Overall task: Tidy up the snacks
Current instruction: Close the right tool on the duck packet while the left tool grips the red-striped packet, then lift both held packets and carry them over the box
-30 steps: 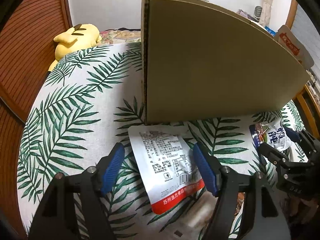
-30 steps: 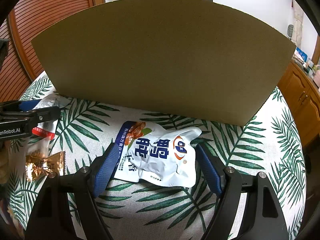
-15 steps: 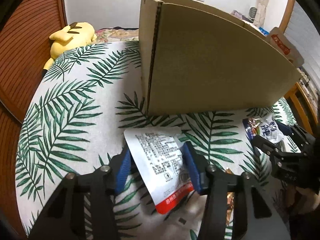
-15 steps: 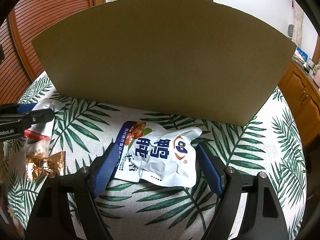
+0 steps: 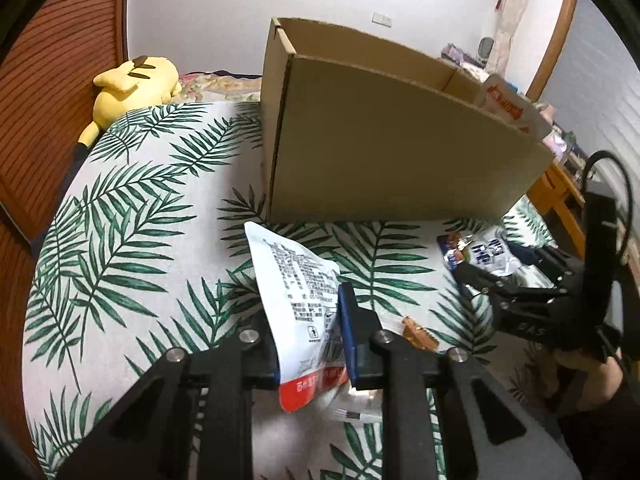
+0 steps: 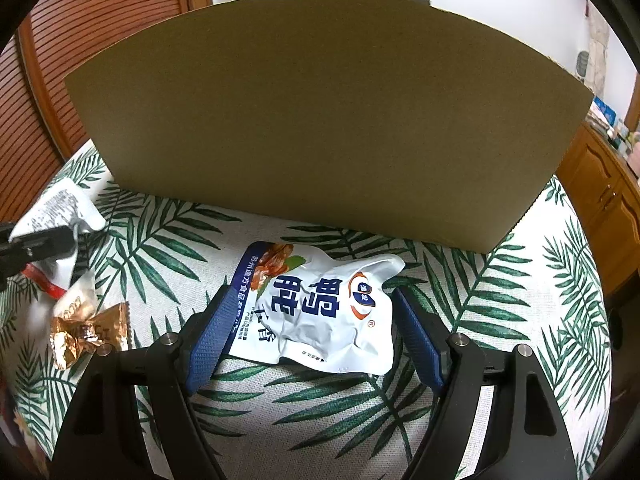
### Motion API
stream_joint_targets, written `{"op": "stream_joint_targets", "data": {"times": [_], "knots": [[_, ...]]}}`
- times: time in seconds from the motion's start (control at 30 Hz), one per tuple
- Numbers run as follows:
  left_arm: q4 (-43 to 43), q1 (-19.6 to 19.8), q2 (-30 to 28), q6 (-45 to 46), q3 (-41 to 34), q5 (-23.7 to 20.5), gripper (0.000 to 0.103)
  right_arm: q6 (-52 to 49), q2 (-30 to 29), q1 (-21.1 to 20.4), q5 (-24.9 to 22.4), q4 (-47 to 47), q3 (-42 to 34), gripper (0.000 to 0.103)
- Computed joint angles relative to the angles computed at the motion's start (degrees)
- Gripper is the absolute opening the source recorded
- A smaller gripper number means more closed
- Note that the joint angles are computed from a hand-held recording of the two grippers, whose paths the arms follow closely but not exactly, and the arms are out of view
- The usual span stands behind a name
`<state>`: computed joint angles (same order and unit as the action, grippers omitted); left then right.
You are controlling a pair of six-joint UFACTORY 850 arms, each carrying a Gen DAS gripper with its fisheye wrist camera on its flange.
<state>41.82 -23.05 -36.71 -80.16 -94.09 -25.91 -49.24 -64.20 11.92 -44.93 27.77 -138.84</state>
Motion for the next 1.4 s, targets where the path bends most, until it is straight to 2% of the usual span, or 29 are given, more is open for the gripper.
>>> {"op": "stream_joint_targets", "data": {"times": [0.1, 0.23, 0.3, 0.43, 0.7, 1.07, 1.4], "knots": [[2.7, -0.4, 1.0, -2.6, 1.0, 0.3, 0.020, -0.3, -0.3, 0.1, -1.0, -0.3, -0.6, 0.080], [7.5, -1.2, 2.6, -6.5, 2.3, 0.2, 0.020, -0.3, 0.5, 0.1, -1.3, -0.2, 0.4, 0.065], [8.8, -1.6, 3.0, -7.2, 2.4, 0.1, 0.020, -0.3, -0.2, -0.3, -3.4, 0.9, -1.0, 0.062], [10.1, -2.2, 3.4, -7.7, 2.3, -0.1, 0.020, -2.1, 1.1, -0.6, -3.0, 2.9, 1.6, 0.059], [11.3, -3.1, 3.4, -8.0, 1.5, -0.9, 0.020, -8.0, 6.6, -1.5, -1.3, 9.4, 11.2, 0.059], [12.2, -4.1, 2.7, -7.2, -0.5, -2.0, 0.020, -12.6, 10.8, -3.2, -1.0, 15.1, 16.5, 0.059], [17.6, -4.7, 3.3, -8.3, -3.6, -2.9, 0.020, -19.0, 16.5, -5.0, 0.1, 21.8, 21.4, 0.059]]}}
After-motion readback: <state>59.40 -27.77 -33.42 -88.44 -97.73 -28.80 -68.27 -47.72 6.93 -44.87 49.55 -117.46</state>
